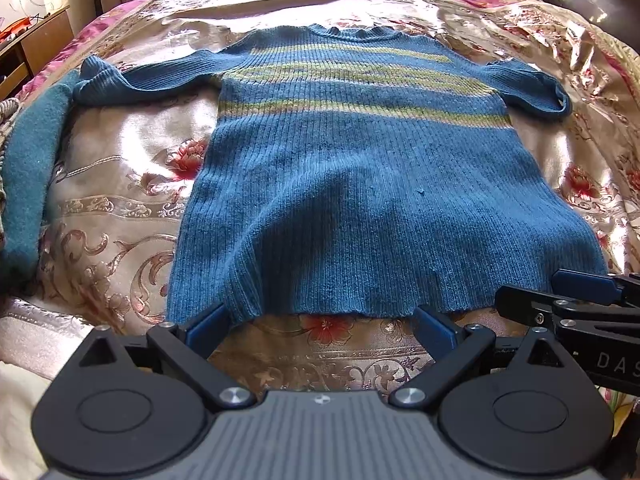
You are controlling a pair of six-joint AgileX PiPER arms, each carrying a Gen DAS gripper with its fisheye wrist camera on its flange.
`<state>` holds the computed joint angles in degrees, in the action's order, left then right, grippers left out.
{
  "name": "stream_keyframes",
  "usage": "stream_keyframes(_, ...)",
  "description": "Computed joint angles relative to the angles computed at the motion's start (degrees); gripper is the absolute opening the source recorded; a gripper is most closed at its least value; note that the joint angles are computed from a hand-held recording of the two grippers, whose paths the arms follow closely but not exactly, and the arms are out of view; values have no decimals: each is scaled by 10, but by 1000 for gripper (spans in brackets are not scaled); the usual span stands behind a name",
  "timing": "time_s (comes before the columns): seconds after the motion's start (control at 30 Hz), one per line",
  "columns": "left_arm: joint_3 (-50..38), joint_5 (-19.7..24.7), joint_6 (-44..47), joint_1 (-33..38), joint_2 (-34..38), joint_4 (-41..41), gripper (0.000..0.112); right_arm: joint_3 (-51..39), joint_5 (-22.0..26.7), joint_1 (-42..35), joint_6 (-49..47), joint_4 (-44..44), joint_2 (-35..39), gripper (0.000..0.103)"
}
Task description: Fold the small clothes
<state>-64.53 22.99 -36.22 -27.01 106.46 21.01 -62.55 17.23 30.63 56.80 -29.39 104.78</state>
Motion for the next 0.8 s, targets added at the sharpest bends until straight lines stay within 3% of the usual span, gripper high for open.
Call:
stream_keyframes(0.2,1,-1,7,0,4,-10,101,-3,2,0,-6,5,2,65)
stream_keyframes(0.4,-10,11,76,12,14,-85,101,3,0,3,11,-10,4,66)
stream_keyframes(0.8,-13,16,90,17,18,-103,102,4,0,4,13,-11,4,66)
